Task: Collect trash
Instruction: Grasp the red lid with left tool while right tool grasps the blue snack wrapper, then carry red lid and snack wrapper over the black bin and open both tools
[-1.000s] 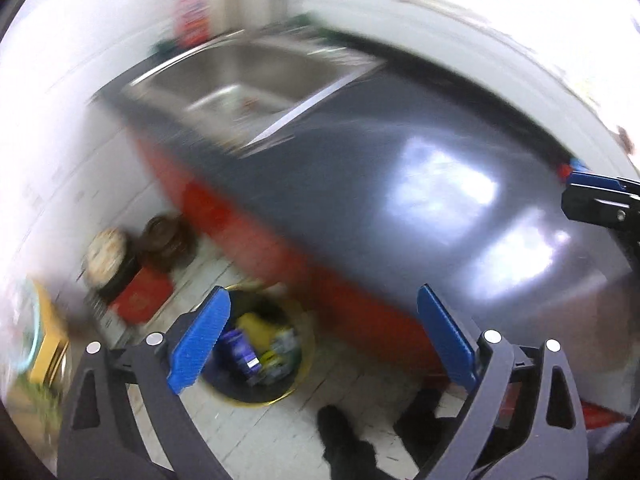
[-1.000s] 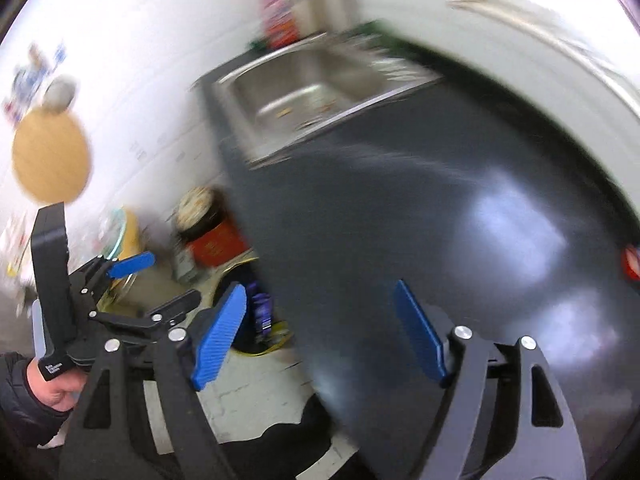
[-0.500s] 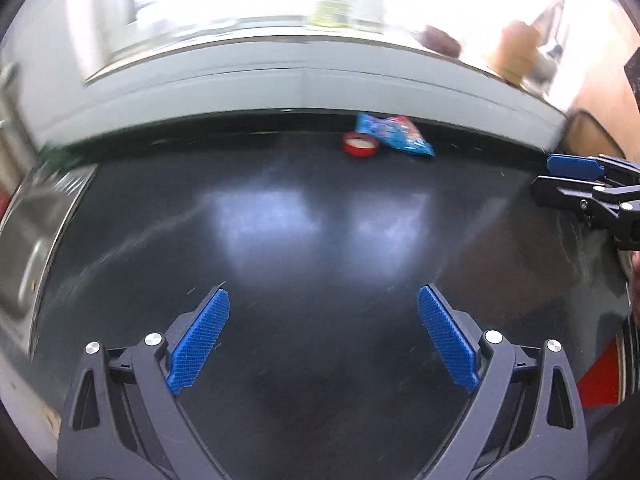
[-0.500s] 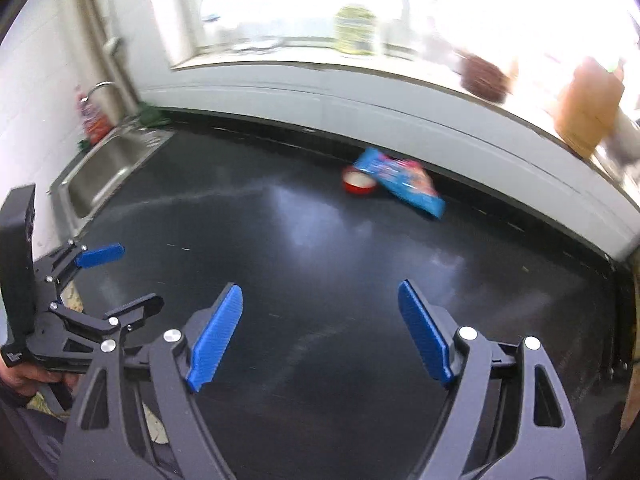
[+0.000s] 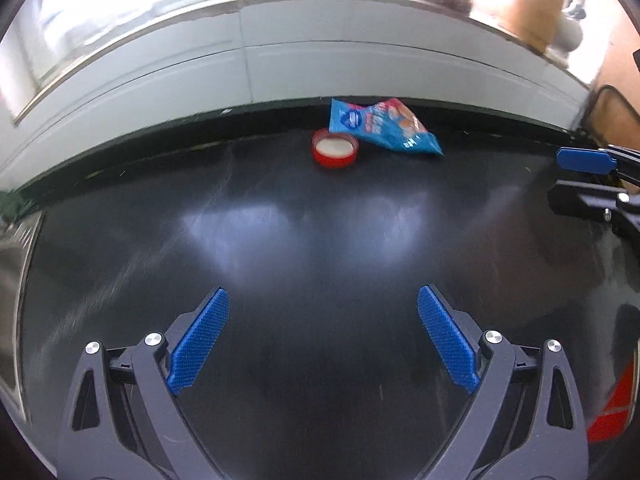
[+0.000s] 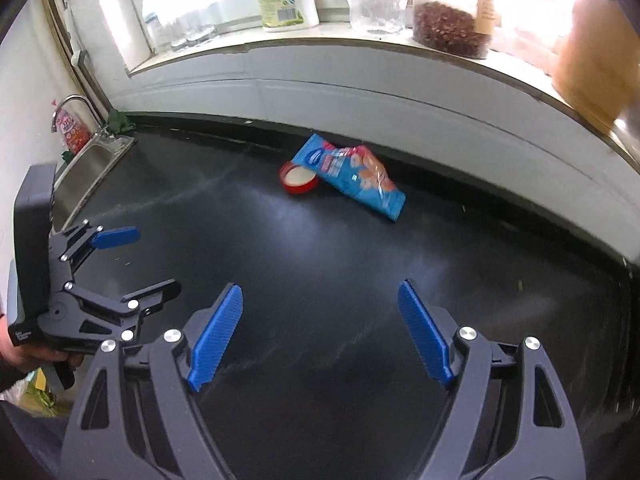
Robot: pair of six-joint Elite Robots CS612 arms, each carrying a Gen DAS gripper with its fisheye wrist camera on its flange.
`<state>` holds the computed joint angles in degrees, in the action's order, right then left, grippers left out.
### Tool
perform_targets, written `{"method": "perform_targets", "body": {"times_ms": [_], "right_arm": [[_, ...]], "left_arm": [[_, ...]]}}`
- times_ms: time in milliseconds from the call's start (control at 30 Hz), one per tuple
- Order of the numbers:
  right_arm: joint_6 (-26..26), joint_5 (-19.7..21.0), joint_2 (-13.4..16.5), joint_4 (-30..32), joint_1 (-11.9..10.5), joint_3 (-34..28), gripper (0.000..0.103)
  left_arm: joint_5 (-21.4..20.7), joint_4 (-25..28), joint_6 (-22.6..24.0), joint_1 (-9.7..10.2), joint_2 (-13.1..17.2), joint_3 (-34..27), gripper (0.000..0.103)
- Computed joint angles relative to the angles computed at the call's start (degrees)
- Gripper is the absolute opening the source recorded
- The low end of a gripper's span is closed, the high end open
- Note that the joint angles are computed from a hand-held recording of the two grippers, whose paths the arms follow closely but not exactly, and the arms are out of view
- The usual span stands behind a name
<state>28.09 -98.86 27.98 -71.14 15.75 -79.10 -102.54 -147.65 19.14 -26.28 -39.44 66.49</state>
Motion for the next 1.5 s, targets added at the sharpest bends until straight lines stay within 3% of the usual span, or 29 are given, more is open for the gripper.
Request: {"method": "perform_targets", "body": {"times_ms": [333,533,633,700,733,767,800,967,1067,1333,1500], "right_arm": [[-10.8,4.7,0.3,-7.3,-5.4,8.5,0.073],[-14.3,6.5,1.1,-9.2,-6.5,10.3,0.066],[-17.3,5.2,1.2,-10.6,-6.2,10.9,0.056],[-18.2,5.4,1.1,-10.8,-6.1,11.0,0.036],[-18.1,5.1,1.0,-10.9,-6.0,10.9,0.030],[-17.9,5.1,1.0,-10.7,-5.9,10.8,0.015],[-17.6,5.0,0.8,-10.1,-5.8,10.7,0.012],[-14.9,3.3,0.1,-7.9,-5.1,9.5,0.008],[-12.1,1.6,0.0,-6.5,-4.1,7.3,0.008],[-4.2,-5.5,-0.4,-0.5,1.1,1.2,0.008],[2.0,-8.5,-0.2,4.8,5.3,-2.4,0.008]], "left_arm": [[-0.2,6.8,1.2,-2.27,14.5,-22.9,0.092],[-1.2,9.1,4.3,-2.36,18.2,-29.0,0.086],[-2.7,9.7,5.5,-2.18,19.1,-30.4,0.074],[-3.3,8.9,5.9,-2.09,19.4,-30.8,0.062],[-3.4,8.6,6.1,-2.09,19.3,-30.7,0.048],[-3.0,8.6,6.1,-2.18,19.2,-30.5,0.049],[-3.5,9.2,5.7,-2.09,19.1,-30.6,0.049],[-3.4,7.2,5.8,-1.87,16.7,-27.1,0.049],[-3.7,5.3,4.8,-1.50,13.6,-22.3,0.049],[-4.3,-2.7,4.7,0.37,0.8,-1.5,0.049],[-4.0,-4.9,5.0,1.74,-6.4,9.7,0.049]]}}
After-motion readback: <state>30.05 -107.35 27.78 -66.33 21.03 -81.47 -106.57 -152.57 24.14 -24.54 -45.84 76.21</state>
